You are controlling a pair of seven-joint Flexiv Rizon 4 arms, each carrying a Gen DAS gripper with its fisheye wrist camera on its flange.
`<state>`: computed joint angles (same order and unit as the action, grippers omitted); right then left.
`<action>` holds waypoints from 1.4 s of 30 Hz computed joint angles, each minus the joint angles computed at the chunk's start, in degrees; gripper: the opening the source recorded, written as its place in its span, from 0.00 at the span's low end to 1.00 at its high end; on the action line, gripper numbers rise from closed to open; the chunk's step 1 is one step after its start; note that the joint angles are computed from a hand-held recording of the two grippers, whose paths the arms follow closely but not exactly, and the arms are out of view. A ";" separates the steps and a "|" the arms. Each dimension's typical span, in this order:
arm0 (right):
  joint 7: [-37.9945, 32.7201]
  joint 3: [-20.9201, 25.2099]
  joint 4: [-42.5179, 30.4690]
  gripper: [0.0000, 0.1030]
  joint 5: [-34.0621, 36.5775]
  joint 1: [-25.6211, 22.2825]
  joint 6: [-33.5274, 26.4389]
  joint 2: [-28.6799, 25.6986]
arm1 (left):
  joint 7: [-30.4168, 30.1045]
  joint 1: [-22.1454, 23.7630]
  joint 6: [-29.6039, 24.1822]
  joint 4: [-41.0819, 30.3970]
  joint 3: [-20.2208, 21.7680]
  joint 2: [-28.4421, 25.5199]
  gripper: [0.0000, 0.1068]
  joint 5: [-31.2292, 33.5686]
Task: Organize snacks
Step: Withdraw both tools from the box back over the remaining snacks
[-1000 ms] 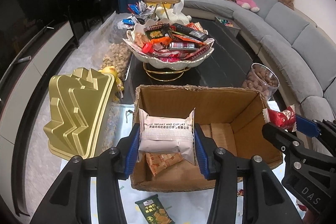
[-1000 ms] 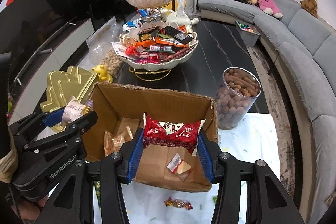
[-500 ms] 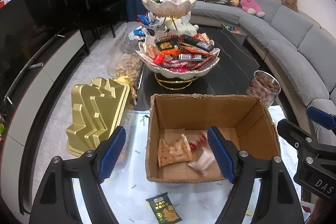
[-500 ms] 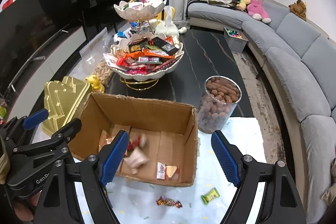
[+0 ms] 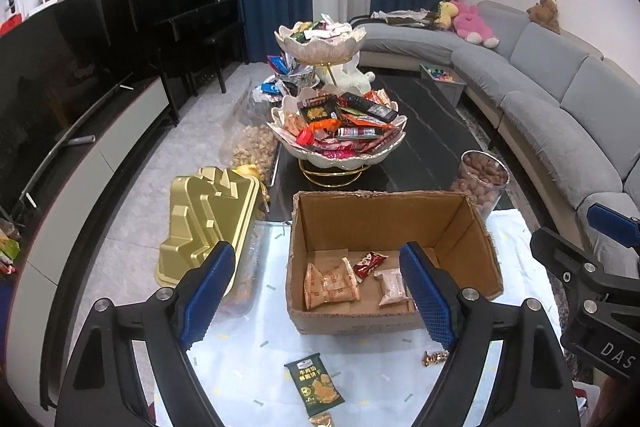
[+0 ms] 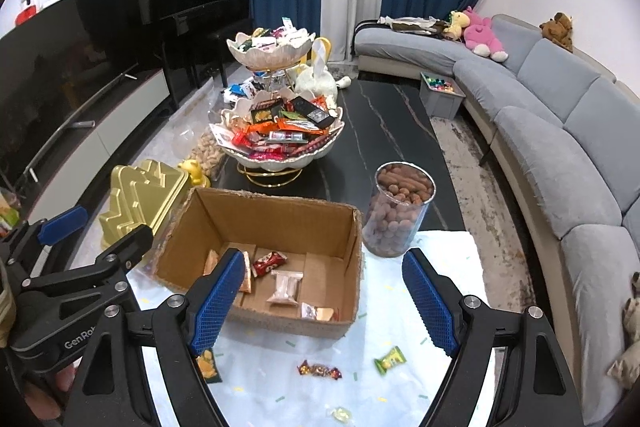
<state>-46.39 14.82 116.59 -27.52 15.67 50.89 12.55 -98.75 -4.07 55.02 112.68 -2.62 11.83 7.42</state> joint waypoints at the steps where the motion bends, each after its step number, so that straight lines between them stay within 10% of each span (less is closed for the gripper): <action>1: -0.02 0.07 0.31 0.79 0.08 -0.04 0.02 0.45 | -0.20 -0.05 -0.29 0.18 -0.04 0.62 0.79 0.19; 42: -17.70 0.52 18.70 0.79 12.92 1.38 6.95 16.13 | -22.59 -1.86 -10.35 15.98 -8.77 17.60 0.79 8.89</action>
